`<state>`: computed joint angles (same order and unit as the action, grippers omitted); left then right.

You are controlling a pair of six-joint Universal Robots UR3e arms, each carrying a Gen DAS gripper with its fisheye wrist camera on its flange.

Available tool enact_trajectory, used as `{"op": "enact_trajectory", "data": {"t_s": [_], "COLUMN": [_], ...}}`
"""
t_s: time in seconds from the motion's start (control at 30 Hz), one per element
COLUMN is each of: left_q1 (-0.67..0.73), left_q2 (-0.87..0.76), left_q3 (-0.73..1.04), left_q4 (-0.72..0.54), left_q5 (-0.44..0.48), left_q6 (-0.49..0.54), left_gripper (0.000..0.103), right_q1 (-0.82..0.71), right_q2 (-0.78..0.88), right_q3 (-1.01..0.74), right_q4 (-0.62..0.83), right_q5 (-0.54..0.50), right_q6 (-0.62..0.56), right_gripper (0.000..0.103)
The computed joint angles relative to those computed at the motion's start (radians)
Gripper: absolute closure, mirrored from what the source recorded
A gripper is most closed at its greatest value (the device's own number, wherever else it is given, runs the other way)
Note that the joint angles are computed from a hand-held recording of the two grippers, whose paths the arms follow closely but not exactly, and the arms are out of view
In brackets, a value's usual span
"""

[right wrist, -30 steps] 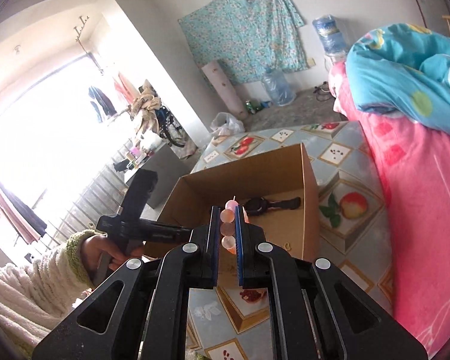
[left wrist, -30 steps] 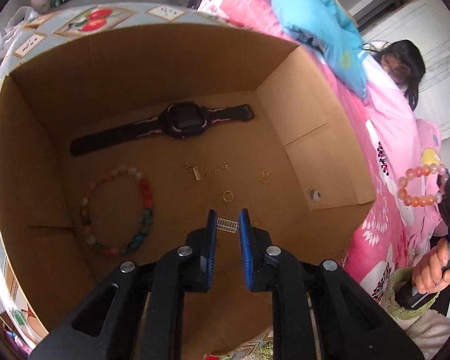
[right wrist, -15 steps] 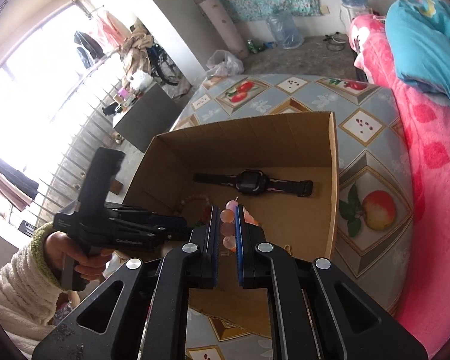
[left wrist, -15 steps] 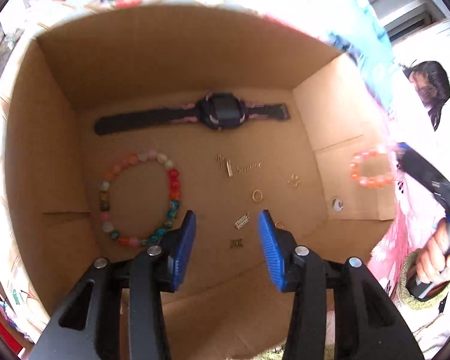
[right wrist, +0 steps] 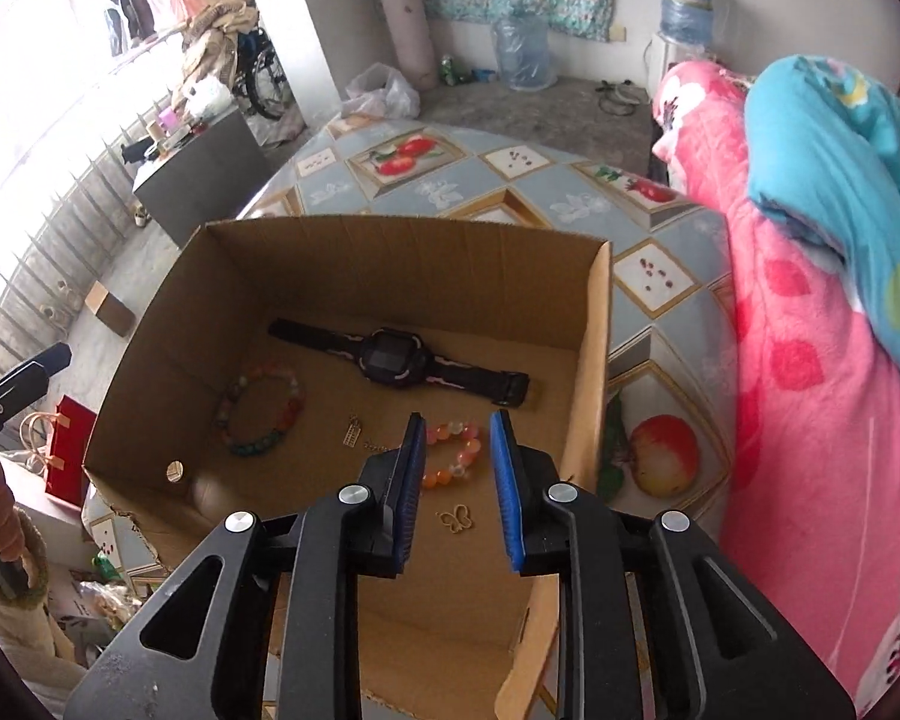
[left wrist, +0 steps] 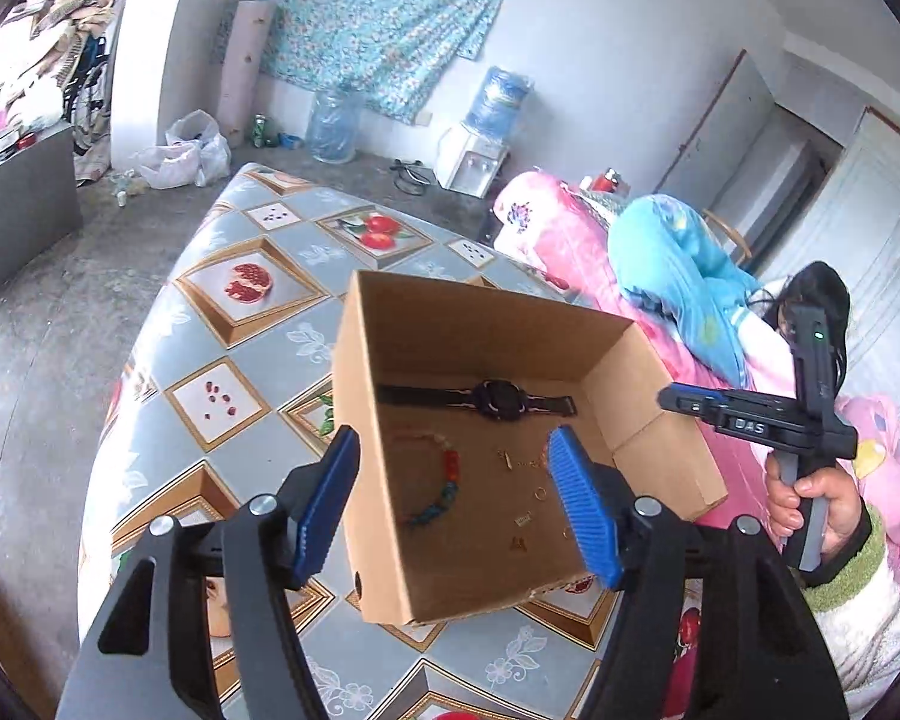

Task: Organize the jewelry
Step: 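Withdraw both open grippers from the box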

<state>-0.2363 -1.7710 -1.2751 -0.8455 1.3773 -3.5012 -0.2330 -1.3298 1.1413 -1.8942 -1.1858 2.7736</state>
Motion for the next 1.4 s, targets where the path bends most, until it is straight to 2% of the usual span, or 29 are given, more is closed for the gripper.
{"op": "enact_trajectory", "data": {"t_s": [0.07, 0.13, 0.23, 0.43, 0.47, 0.53, 0.63, 0.73, 1.0, 1.17, 1.3, 1.4], "left_q1": [0.026, 0.047, 0.068, 0.047, 0.042, 0.032, -0.019, -0.054, -0.091, -0.124, -0.153, -0.194], "left_q2": [0.044, 0.065, 0.057, -0.014, -0.027, -0.053, -0.086, -0.094, 0.022, 0.129, 0.177, 0.186], "left_q3": [-0.084, -0.141, -0.167, -0.185, -0.183, -0.168, -0.110, -0.074, -0.166, -0.302, -0.387, -0.411], "left_q4": [0.043, 0.064, 0.060, 0.079, 0.081, 0.079, 0.052, 0.024, 0.042, 0.055, 0.071, 0.100], "left_q5": [0.004, -0.008, -0.047, -0.127, -0.135, -0.166, -0.091, -0.030, 0.005, 0.018, 0.030, 0.086], "left_q6": [-0.015, -0.033, -0.050, -0.104, -0.108, -0.105, -0.113, -0.131, -0.136, -0.177, -0.205, -0.203], "left_gripper": [0.035, 0.034, 0.032, 0.031, 0.031, 0.031, 0.030, 0.030, 0.030, 0.029, 0.029, 0.029], "right_q1": [-0.052, -0.110, -0.182, -0.214, -0.215, -0.191, -0.175, -0.201, -0.341, -0.448, -0.492, -0.529], "right_q2": [-0.093, -0.161, -0.196, -0.147, -0.142, -0.160, -0.187, -0.226, -0.489, -0.667, -0.740, -0.801], "right_q3": [0.108, 0.191, 0.255, 0.304, 0.306, 0.328, 0.348, 0.370, 0.524, 0.641, 0.717, 0.760], "right_q4": [-0.079, -0.121, -0.089, 0.080, 0.115, 0.085, 0.059, 0.099, 0.281, 0.438, 0.468, 0.485], "right_q5": [0.030, 0.063, 0.124, 0.196, 0.221, 0.193, 0.155, 0.173, 0.252, 0.277, 0.285, 0.308], "right_q6": [0.020, 0.053, 0.079, 0.050, 0.029, 0.031, 0.040, 0.025, -0.121, -0.234, -0.266, -0.294], "right_gripper": [0.061, 0.053, 0.048, 0.048, 0.052, 0.056, 0.062, 0.066, 0.066, 0.066, 0.065, 0.064]}}
